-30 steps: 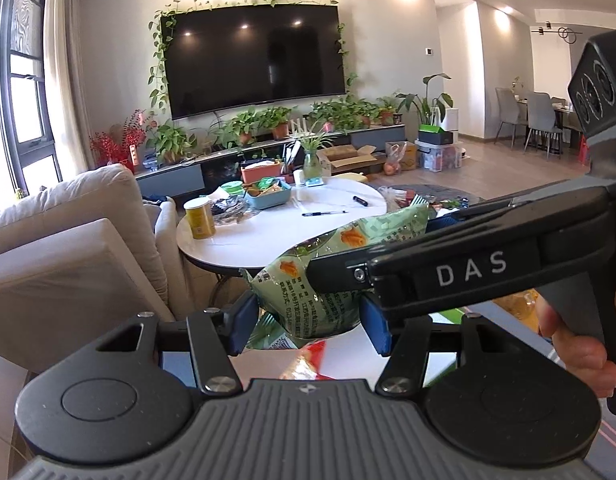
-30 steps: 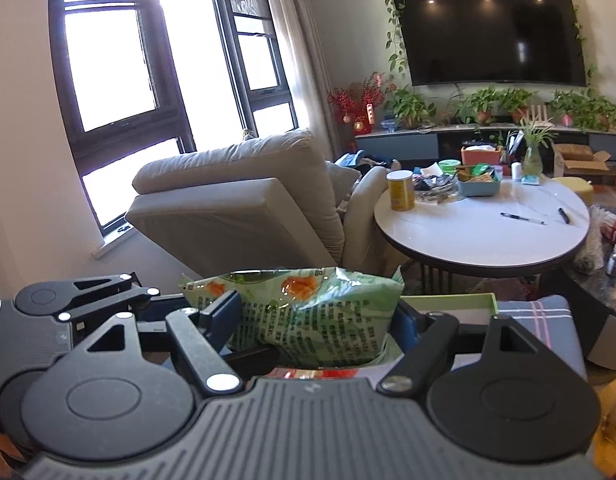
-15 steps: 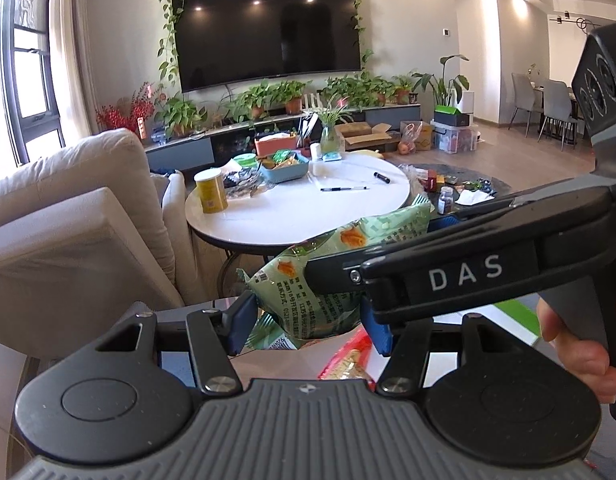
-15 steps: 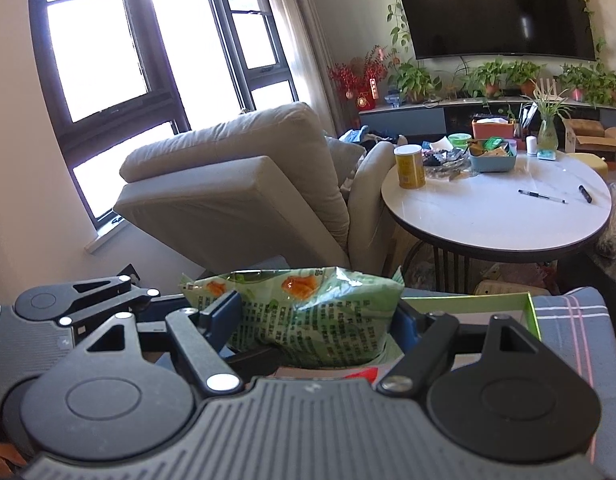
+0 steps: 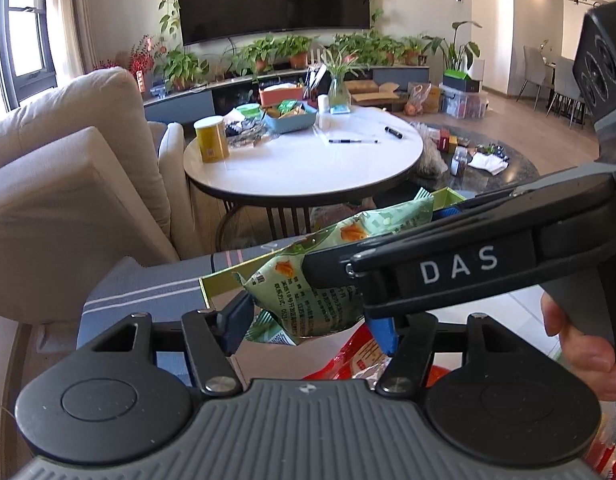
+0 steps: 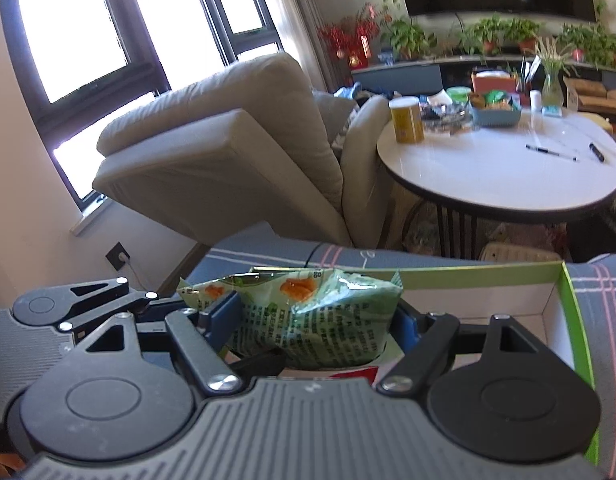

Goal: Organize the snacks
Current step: 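Lift the green chip bag into the box and release it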

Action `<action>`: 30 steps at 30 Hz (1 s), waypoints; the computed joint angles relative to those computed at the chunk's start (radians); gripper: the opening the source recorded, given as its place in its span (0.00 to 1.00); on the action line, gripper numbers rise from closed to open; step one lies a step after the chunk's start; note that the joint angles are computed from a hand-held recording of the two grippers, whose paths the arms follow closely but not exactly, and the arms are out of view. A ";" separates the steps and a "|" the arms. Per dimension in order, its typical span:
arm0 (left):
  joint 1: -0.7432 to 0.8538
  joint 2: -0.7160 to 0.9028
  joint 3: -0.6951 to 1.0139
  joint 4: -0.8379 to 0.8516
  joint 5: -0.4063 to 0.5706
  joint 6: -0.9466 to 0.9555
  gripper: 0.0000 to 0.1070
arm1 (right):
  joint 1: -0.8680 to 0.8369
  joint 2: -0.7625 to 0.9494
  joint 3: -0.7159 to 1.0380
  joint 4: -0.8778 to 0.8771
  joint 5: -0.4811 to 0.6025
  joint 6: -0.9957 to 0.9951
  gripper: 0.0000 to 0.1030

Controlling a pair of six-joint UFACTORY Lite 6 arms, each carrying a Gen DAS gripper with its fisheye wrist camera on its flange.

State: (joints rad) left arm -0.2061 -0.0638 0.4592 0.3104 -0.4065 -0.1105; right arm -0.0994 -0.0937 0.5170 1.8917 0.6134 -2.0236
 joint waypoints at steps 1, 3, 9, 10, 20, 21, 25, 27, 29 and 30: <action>-0.003 0.010 0.005 -0.015 0.000 0.017 0.55 | 0.007 0.005 0.001 0.009 -0.006 -0.004 1.00; -0.009 0.031 0.020 -0.058 0.006 0.058 0.59 | 0.023 0.012 0.004 0.028 -0.023 -0.011 1.00; 0.007 0.037 0.023 -0.135 0.012 0.101 0.65 | 0.037 0.029 0.007 0.108 -0.059 -0.054 1.00; 0.012 0.034 0.021 -0.141 0.012 0.104 0.65 | 0.030 0.024 0.002 0.108 -0.058 -0.049 1.00; -0.010 -0.005 -0.019 -0.341 -0.034 0.223 0.70 | -0.015 -0.075 -0.066 0.064 -0.048 0.001 1.00; -0.019 -0.010 -0.030 -0.375 -0.058 0.249 0.73 | -0.015 -0.082 -0.069 0.059 -0.047 0.001 1.00; -0.065 0.015 -0.034 -0.517 -0.131 0.380 0.74 | -0.033 -0.208 -0.137 -0.014 -0.043 0.039 1.00; -0.076 0.040 -0.017 -0.557 -0.142 0.411 0.74 | -0.052 -0.300 -0.185 -0.062 -0.039 0.067 1.00; -0.082 0.058 0.002 -0.604 -0.141 0.433 0.74 | -0.080 -0.389 -0.222 -0.133 -0.031 0.128 1.00; -0.079 0.060 0.009 -0.613 -0.135 0.433 0.74 | -0.087 -0.412 -0.231 -0.153 -0.030 0.149 1.00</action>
State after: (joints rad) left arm -0.2856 -0.0034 0.4684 -0.3024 -0.5410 0.3228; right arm -0.1865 -0.5057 0.2857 1.7391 0.5833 -1.8751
